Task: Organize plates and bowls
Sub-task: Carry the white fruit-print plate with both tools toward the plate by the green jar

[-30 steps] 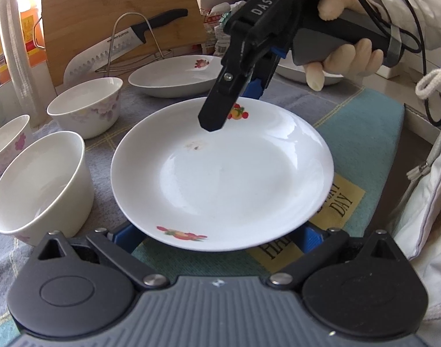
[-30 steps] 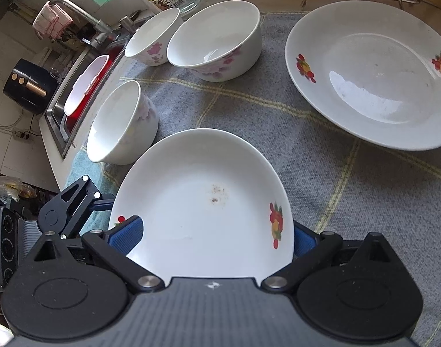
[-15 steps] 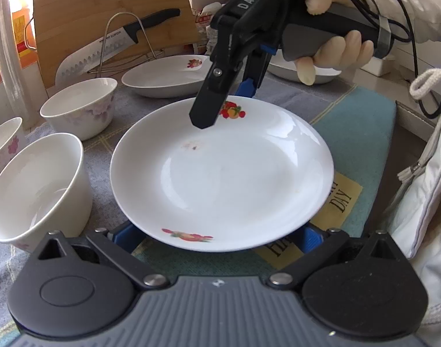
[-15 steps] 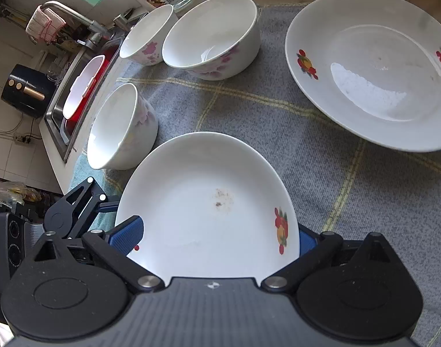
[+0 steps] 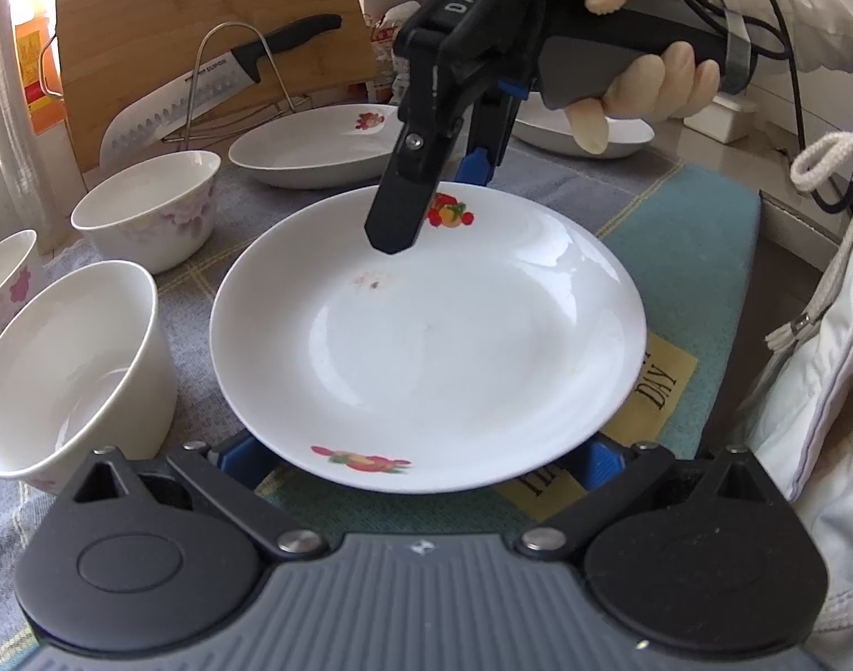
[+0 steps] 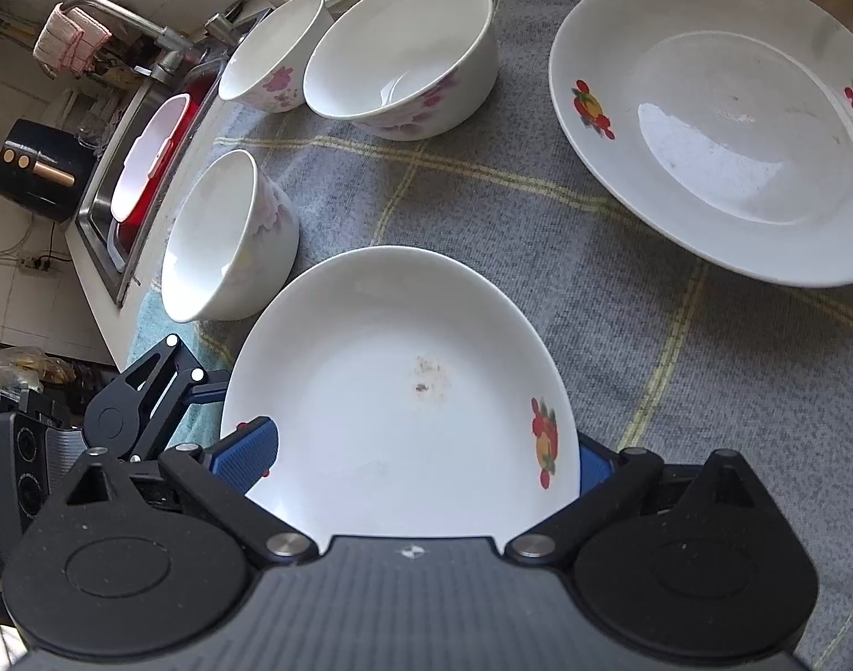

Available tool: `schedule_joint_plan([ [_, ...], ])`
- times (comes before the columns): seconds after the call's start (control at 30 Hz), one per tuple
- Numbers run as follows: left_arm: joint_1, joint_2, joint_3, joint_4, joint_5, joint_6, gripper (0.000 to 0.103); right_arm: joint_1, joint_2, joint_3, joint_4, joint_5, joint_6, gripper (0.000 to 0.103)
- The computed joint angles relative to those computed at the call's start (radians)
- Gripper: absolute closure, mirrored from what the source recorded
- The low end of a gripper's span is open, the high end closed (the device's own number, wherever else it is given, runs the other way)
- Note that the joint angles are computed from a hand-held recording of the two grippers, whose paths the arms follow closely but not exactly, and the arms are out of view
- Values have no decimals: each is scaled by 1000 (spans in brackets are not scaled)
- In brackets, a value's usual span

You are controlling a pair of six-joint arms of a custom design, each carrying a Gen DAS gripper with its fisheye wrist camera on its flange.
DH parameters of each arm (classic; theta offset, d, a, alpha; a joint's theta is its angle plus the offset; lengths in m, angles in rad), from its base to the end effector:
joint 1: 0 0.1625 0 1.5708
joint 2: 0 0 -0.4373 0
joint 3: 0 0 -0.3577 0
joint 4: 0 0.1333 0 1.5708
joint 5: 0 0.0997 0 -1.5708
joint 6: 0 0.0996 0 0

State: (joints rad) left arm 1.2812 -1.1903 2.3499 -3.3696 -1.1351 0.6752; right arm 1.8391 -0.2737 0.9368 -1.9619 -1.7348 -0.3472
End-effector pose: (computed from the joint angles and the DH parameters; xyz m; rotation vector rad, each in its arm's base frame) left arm 0.0426 -0.4710 0.2276 1.0017 2.3094 -0.7090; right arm 0.3177 -0.7139 -0.0609 0.9286 -2.8117 -0.4145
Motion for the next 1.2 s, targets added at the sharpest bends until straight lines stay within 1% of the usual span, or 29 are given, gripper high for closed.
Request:
schedule_joint_plan([
  [0.47,-19,-2,-4,18,17,-16,1,1,-29,45,-36,4,-16,0],
  [0.93,-49,33,-26,22,26,-18,1,-15,-98,137,-113,2,-40,0],
  [1.2,-75,55,-58,59,33,-35,1,-31,-132,163,-134,11,-51,0],
])
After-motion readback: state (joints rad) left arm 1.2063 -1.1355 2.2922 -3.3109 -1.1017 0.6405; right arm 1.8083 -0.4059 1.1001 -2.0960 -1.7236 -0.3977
